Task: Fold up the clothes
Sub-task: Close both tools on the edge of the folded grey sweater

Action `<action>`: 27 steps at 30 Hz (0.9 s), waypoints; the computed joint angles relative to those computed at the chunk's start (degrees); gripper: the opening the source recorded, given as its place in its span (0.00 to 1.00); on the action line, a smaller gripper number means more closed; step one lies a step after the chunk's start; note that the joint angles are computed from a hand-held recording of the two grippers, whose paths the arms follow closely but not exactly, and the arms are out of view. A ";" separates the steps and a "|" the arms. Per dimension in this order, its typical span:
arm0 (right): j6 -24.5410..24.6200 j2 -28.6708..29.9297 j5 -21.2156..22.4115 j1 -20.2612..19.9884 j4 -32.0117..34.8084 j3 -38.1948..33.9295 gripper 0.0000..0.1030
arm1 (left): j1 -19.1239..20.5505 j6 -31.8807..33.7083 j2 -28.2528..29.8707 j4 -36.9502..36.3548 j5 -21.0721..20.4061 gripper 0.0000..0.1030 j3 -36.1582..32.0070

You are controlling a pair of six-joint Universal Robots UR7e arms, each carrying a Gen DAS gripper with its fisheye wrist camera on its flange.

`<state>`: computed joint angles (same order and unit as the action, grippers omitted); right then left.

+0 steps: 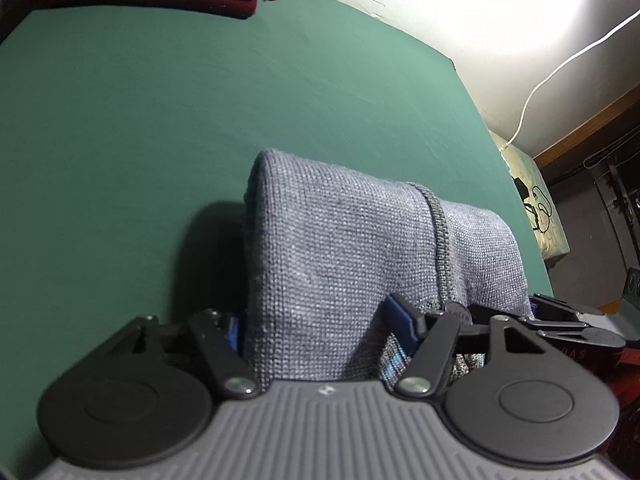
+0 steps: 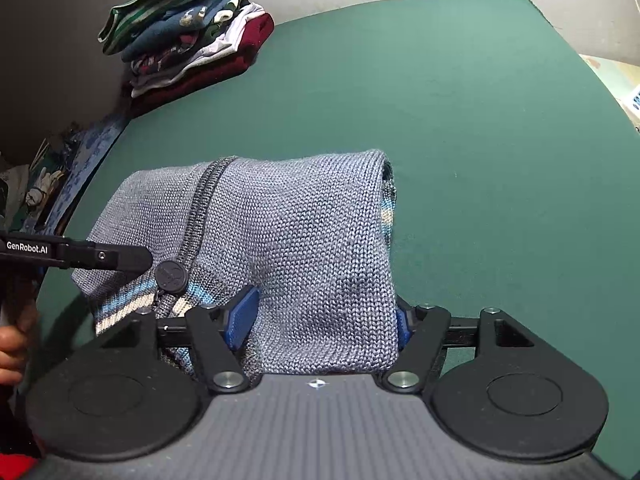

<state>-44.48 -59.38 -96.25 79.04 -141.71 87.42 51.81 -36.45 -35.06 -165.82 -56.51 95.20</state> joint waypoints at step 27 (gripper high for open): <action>0.52 -0.98 5.25 -1.95 -3.43 2.33 0.66 | 1.17 -1.07 0.19 -11.01 -3.31 0.75 3.32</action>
